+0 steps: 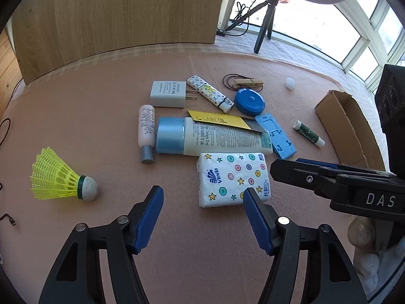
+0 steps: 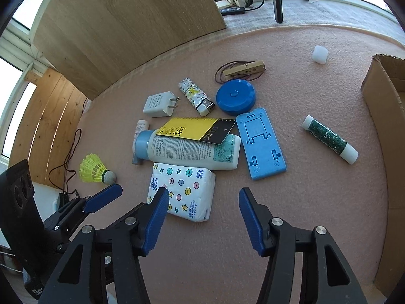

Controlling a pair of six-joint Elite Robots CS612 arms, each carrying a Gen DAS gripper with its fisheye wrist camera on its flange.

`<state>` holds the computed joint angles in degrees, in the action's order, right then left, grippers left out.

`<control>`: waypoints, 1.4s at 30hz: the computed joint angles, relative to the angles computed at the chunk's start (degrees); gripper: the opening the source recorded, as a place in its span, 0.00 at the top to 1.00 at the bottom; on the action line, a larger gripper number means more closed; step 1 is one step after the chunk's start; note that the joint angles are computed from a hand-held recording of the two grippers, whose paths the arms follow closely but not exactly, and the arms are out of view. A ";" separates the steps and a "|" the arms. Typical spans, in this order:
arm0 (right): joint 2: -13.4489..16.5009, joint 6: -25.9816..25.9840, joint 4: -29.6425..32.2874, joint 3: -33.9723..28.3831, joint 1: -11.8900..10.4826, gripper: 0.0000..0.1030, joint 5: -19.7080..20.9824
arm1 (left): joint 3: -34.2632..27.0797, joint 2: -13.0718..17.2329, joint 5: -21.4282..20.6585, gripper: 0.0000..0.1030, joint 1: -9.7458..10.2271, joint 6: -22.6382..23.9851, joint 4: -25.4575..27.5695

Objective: Organize objects
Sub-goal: 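Move the right tool to the dotted tissue pack and close on it, then carry the tissue pack into the cardboard box and open the right tool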

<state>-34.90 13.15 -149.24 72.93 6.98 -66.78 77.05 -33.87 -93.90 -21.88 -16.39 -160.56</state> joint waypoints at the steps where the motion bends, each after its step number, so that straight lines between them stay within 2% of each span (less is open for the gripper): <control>1: 0.22 0.18 0.67 -0.38 -0.09 0.51 0.70 | -0.28 0.20 -0.61 0.39 0.07 0.02 0.30; 11: 1.67 -0.01 5.10 -2.75 -0.13 0.58 4.24 | -2.80 2.07 -8.00 0.51 0.98 -0.18 2.41; 16: 2.21 -0.56 6.71 -3.59 -0.04 0.65 5.44 | -3.21 2.53 -10.77 0.52 1.24 -0.12 2.49; 24: 1.82 -0.76 6.31 -2.83 -0.15 0.65 5.07 | -2.00 1.93 -11.06 0.54 0.96 -0.37 1.59; 35: -3.09 1.25 -2.26 5.57 -1.95 0.65 4.62 | 1.17 -0.81 -11.33 0.54 -1.39 0.15 -3.13; 42: -7.24 2.64 -8.76 11.70 -3.94 0.65 1.46 | 0.20 -1.54 -11.80 0.55 -3.97 2.98 -4.82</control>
<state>-42.14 15.79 -158.00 84.63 3.04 -65.32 77.26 -35.41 -105.70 -25.85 -13.41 -165.38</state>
